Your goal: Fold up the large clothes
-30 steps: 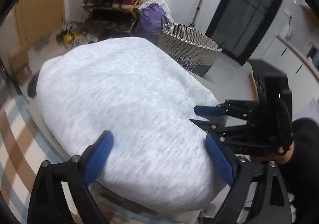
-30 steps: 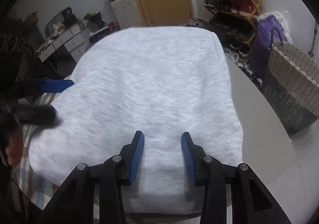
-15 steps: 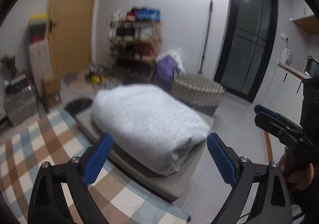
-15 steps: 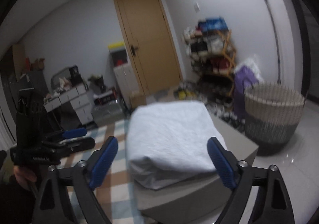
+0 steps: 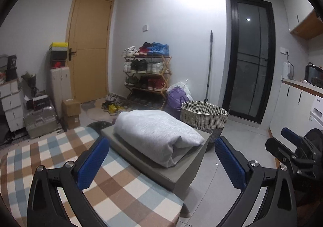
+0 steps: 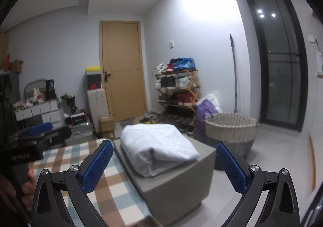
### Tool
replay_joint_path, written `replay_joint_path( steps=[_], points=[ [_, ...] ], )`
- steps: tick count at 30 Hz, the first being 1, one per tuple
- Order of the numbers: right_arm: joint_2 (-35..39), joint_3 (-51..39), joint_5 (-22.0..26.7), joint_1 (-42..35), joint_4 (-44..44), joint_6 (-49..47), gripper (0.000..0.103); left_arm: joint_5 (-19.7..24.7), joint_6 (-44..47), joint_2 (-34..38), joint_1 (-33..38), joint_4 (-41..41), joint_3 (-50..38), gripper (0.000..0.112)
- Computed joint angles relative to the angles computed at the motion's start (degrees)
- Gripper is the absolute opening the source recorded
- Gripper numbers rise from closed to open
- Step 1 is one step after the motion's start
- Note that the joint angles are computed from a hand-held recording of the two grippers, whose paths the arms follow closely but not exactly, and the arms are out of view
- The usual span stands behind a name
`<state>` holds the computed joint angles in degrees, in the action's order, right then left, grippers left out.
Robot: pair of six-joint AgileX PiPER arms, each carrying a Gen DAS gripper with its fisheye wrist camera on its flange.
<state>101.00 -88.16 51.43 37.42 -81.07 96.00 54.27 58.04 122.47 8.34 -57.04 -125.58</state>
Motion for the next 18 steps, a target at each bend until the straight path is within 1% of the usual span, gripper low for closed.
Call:
replay_joint_path(
  steps=[2, 3, 5, 6, 7, 9, 11, 14, 17, 18],
  points=[
    [-1.0, 3.3, -1.0, 0.3, -2.4, 4.5, 0.103, -1.8, 1.3, -1.3, -0.3, 0.8, 2.9, 0.102],
    [-1.3, 3.8, -2.2, -0.1, -1.9, 5.3, 0.103, -3.9, 3.4, -3.7, -0.3, 0.5, 6.7, 0.102],
    [-1.7, 2.8, -4.3, -0.3, 2.5, 1.4, 0.103, -9.3, 6.7, -6.8, -1.2, -0.1, 12.7, 0.102],
    [-1.4, 2.3, -3.7, -0.2, 2.8, 1.1, 0.103, -9.6, 7.1, -7.4, -1.3, -0.2, 13.6, 0.102],
    [-1.6, 2.8, -3.2, 0.1, 1.6, 2.4, 0.103, -8.7, 6.9, -7.8, -1.1, -0.2, 13.8, 0.102],
    [-3.2, 6.4, -3.4, 1.0, -3.9, 8.7, 0.103, -8.1, 5.6, -7.5, -1.3, 0.5, 12.9, 0.102],
    [-3.9, 8.8, -1.7, 2.0, -8.5, 14.9, 0.103, -8.8, 5.6, -7.5, -1.7, 0.5, 13.0, 0.102],
    [-3.3, 7.6, -2.0, 2.2, -7.1, 12.4, 0.103, -9.5, 5.7, -6.9, -2.6, 0.6, 12.7, 0.102],
    [-2.2, 6.2, -0.8, 2.6, -5.9, 10.7, 0.103, -10.4, 6.1, -6.0, -3.4, 0.7, 12.2, 0.102],
    [-2.0, 6.1, -0.7, 2.8, -6.0, 10.4, 0.103, -11.3, 6.5, -5.9, -3.9, 0.7, 12.7, 0.102]
  ],
)
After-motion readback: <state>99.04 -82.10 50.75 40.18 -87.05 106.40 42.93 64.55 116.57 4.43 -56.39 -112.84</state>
